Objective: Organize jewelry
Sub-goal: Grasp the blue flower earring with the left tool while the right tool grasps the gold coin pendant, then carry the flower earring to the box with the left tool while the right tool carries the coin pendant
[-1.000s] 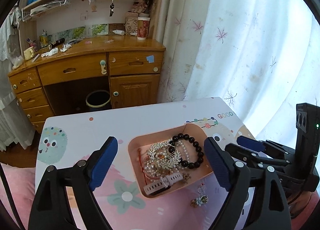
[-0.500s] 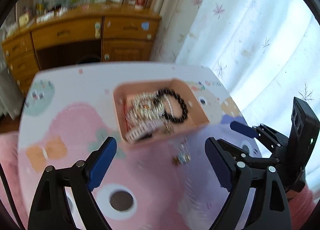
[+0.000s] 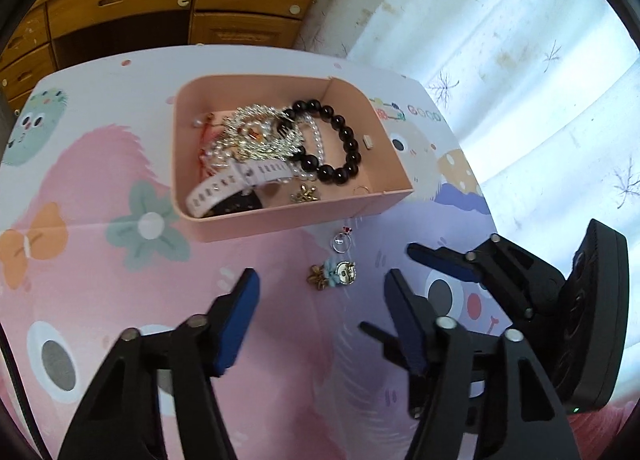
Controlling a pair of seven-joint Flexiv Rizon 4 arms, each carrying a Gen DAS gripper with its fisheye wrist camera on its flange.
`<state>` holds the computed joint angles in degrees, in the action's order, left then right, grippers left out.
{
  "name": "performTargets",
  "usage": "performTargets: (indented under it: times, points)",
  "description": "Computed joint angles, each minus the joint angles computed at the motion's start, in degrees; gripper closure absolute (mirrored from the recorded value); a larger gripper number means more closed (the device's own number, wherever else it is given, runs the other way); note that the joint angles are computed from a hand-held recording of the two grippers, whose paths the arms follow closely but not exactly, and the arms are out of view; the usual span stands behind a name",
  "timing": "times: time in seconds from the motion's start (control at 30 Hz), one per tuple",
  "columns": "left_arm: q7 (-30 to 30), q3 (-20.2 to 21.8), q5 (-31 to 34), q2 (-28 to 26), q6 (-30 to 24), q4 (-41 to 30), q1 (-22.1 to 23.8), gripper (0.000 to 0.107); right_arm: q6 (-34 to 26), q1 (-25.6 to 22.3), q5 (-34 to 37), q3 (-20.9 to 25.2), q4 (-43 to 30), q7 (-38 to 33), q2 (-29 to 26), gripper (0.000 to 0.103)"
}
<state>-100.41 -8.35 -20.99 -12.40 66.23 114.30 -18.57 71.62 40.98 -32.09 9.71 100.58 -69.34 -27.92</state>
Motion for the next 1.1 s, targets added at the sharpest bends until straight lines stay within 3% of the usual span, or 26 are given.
performTargets:
  times: [0.07,0.27,0.47,0.53,0.63,1.1]
  points:
    - [-1.0,0.2,1.5,-1.5,-1.2,-1.6,-0.4,0.055,0.1,-1.0,1.3,1.2,-0.6,-1.8,-1.0,0.043]
    - [-2.6,-0.3,2.1,-5.1,-2.6,-4.7,-0.5,0.061,1.6,-3.2,6.4,3.8,-2.1,-6.3,-3.2,0.063]
    - [-4.3,0.2,3.9,-7.1,-4.8,-7.1,-1.0,0.077,1.4,-4.5,10.3,5.6,-3.7,-10.3,-4.6,0.073]
    - [-4.6,0.2,4.0,-7.4,-5.0,-7.3,-1.0,0.091,1.5,-4.7,11.4,6.3,-4.0,-12.2,-4.9,0.074]
    - [-5.3,0.4,4.3,-7.4,-5.5,-7.4,-1.0,0.099,0.9,-5.2,13.1,7.2,-4.9,-14.4,-5.3,0.076]
    - [-7.9,1.3,6.6,-4.6,-0.9,-5.1,-1.1,0.101,-0.6,-4.7,16.7,7.2,-6.8,-17.1,-5.8,0.084]
